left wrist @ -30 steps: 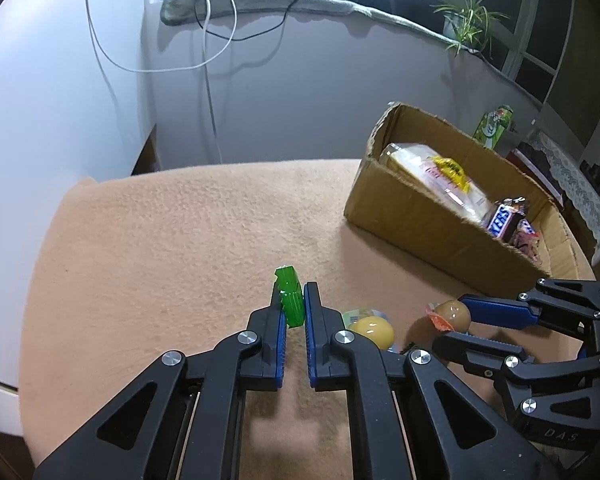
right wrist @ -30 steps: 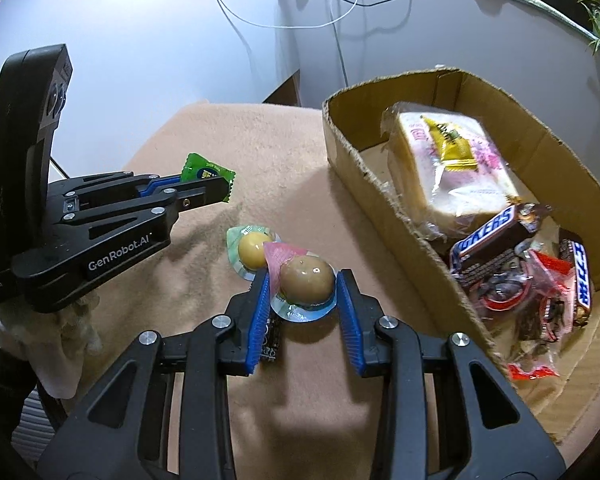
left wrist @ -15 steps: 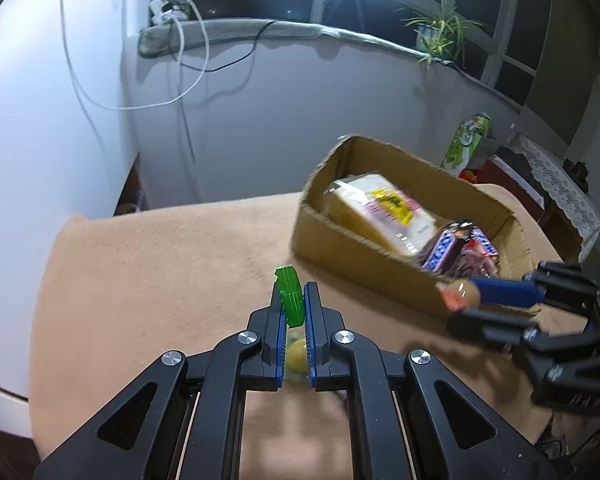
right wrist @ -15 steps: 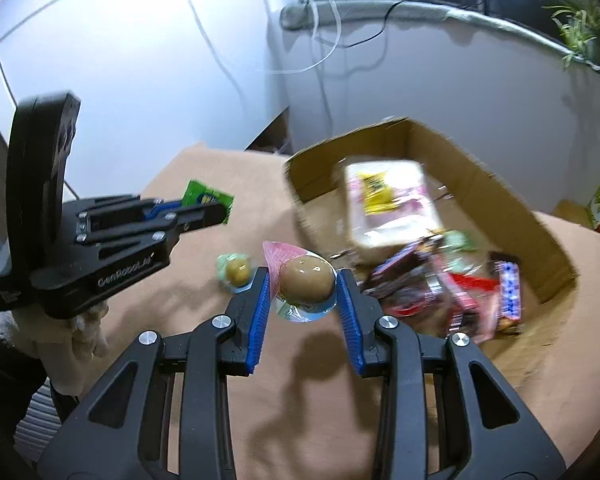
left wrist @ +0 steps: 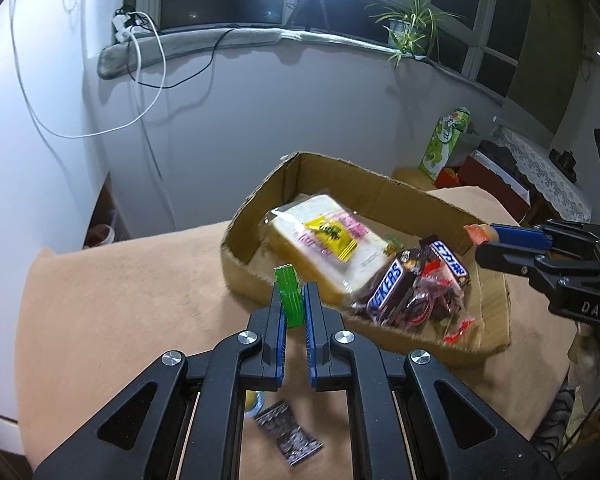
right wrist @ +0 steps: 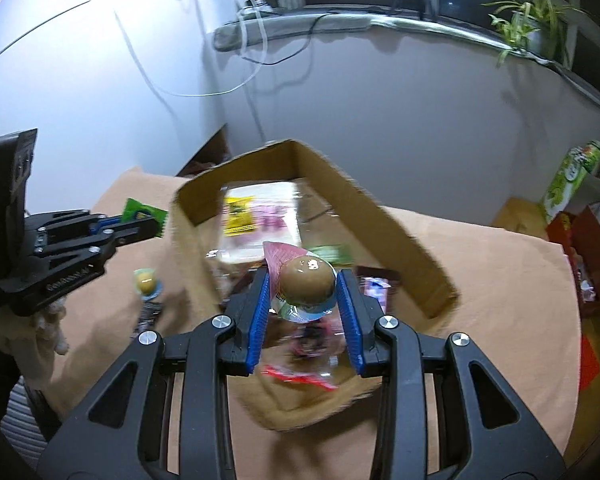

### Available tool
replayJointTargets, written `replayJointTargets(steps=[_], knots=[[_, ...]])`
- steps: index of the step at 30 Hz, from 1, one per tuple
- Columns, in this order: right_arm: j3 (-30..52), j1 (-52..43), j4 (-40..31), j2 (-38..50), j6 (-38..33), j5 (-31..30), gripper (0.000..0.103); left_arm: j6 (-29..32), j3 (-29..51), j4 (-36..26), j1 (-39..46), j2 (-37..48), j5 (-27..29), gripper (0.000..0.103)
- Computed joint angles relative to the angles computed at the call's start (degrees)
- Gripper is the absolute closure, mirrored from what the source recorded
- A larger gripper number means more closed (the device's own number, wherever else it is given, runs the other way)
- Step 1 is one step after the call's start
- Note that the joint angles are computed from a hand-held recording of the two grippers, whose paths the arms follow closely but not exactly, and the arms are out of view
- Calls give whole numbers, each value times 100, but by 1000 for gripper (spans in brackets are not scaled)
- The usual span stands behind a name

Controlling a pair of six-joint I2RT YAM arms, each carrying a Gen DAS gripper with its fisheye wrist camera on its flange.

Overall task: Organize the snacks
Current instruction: 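Carry the green candy and egg chocolate into the box and open both grippers, then move both open grippers back from the box toward the remaining candies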

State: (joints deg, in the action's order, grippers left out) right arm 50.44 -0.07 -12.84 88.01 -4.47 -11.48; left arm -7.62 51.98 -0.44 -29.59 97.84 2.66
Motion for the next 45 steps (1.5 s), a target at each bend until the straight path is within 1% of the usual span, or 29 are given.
replayJointTargets(steps=[12, 17, 25, 26, 27, 28, 29, 30, 31, 32, 33, 36, 45], knots=[[325, -864, 55, 695, -386, -243, 68, -125, 735, -307, -159, 644, -220, 96], [453, -979, 59, 926, -372, -381, 68, -199, 942, -428, -153, 830, -250, 96], [432, -928, 75, 946, -446, -421, 66, -206, 1174, -566, -204, 983, -282, 96], [425, -903, 67, 929, -468, -395, 64, -205, 1191, -581, -212, 992, -296, 95], [406, -885, 80, 907, -481, -374, 63, -213, 1220, -609, -226, 1001, -321, 89], [409, -865, 79, 899, -492, -354, 62, -221, 1216, -604, -244, 992, -340, 87], [398, -846, 83, 883, -507, -333, 52, -215, 1226, -612, -249, 997, -359, 87], [371, -827, 109, 854, -509, -312, 39, -220, 1238, -637, -265, 997, -386, 82], [330, -814, 153, 814, -504, -290, 34, -230, 1243, -652, -277, 995, -403, 71], [286, -799, 204, 769, -506, -270, 27, -245, 1247, -659, -284, 992, -433, 65], [267, -786, 225, 742, -524, -260, 25, -252, 1228, -639, -290, 974, -460, 60], [273, -718, 169, 710, -582, -209, 22, -259, 1210, -638, -286, 940, -468, 60], [46, -496, 140, 349, -581, -79, 22, -249, 1044, -648, -217, 720, -449, 60]])
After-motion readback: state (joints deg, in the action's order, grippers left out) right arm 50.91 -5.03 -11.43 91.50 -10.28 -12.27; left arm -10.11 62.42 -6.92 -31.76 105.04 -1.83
